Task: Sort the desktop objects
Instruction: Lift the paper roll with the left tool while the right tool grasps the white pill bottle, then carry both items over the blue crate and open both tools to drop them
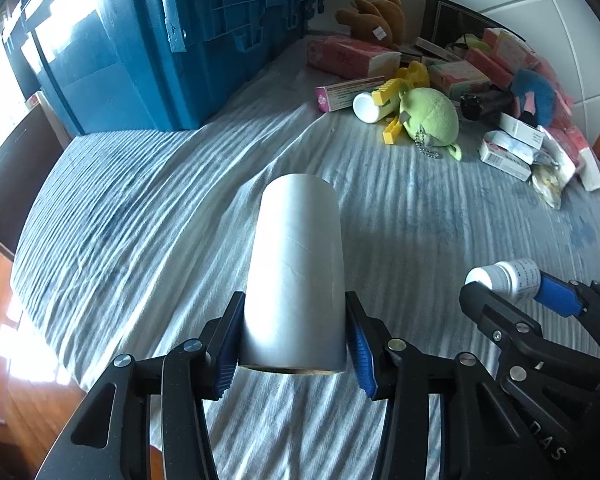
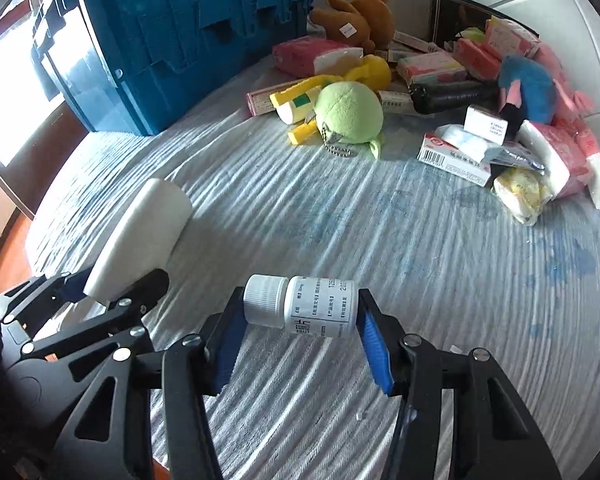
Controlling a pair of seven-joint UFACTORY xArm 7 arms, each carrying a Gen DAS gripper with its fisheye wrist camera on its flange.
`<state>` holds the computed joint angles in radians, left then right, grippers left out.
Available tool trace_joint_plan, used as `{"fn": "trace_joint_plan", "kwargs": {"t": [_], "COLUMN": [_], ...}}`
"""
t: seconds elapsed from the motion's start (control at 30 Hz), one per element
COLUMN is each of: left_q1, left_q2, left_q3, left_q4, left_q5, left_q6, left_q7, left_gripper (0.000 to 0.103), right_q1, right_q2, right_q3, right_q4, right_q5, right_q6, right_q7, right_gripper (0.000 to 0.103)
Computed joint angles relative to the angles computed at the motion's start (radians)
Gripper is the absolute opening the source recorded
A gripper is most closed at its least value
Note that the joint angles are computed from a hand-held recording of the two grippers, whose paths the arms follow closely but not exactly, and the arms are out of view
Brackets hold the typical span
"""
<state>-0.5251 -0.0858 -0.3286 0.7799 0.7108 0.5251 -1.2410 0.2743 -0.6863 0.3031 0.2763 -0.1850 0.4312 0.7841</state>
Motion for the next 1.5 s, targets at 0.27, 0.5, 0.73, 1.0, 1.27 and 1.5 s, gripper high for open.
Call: {"fn": "trace_joint_plan", "kwargs": {"t": [0.27,0.5,0.73,1.0,1.27,1.5], "left_q1": [0.022,0.088,0.198,0.390,0.393,0.348], "left_q2": [-0.128,-0.249,-0.388,-0.431,-0.112,0.179], "left_q3": [-0.026,-0.087,-0.126,-0.094,0.089,0.215], "left_q4": [0.018,0.107,0.179,0.258,0.560,0.869], "left_q5": [-0.038,-0.026,0.004,0.035,-0.191,-0.396], "left_q6": [0.067,0.158,0.184,0.059,0.072,0.183], "left_q7": [0.040,0.063,0.082,0.165,0.592,0.888], "left_gripper": [0.046,0.046,0.046,0.046,0.046,0.046], "right_q1": [0.001,-0.038,-0.113,-0.250,-0.333,0.003], "right_q2": [-0.114,-0.159,-0.122,0.135,0.717,1.168], "right_q3": [-0.006,-0.005,0.039,0.159,0.409,0.316], "right_q4": [0.074,0.205,0.391,0.724,1.332,1.892], "right_q5": [-0.013,-0.037,-0.072,-0.157,-0.545,-0.757], "right_q6": [0.110,0.136,0.086,0.009,0.242,0.593], "right_q7": [-0.039,-0.115,-0.171,-0.121,0.111,0.069], "right_gripper": [0.053,0.053,0.053,0.053,0.053,0.053]}}
